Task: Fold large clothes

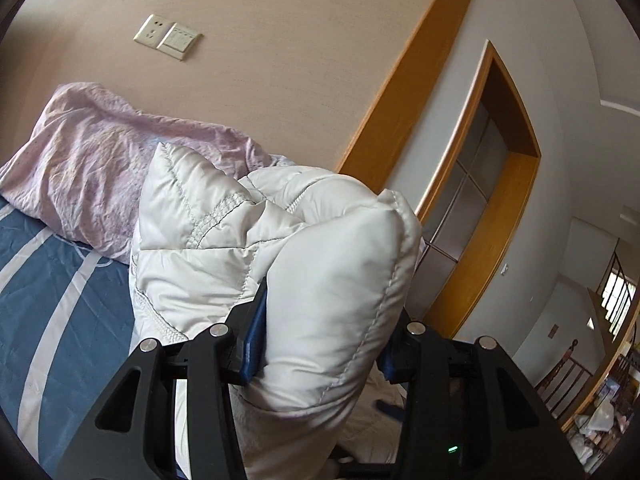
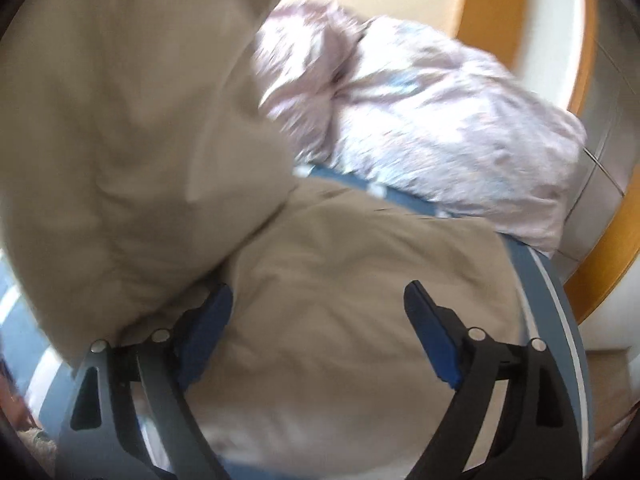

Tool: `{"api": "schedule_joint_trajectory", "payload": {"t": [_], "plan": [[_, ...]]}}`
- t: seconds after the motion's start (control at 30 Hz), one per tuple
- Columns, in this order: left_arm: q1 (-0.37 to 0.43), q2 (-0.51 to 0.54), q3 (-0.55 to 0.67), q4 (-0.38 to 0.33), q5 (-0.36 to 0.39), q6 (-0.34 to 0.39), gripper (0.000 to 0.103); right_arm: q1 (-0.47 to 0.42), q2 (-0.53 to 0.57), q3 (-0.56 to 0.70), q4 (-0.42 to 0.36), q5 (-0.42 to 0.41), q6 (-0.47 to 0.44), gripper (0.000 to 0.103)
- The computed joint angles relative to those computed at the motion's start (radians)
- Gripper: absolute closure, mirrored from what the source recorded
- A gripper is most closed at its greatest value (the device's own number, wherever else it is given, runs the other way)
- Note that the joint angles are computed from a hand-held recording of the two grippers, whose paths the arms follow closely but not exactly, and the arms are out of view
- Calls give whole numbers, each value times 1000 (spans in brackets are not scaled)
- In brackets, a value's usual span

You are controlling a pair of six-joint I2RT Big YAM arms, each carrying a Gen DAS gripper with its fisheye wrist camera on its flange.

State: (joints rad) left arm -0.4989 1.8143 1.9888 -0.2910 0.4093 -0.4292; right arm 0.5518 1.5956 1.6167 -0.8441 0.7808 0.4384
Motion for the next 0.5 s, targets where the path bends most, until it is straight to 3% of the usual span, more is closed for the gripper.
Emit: {"api": "schedule_joint_trajectory", "payload": {"t": [0.13,0.27,0.5], "plan": [[-35,10,15,-17,3,71,58,-48,-156,-157,40,-10,137,11],[-87,31,48,-61,26,163,58,-106,-239,-240,-8,-29,285,11],[-175,110,154,-198,39,319,58,-185,-380,-411,88,-145,436,11]]}}
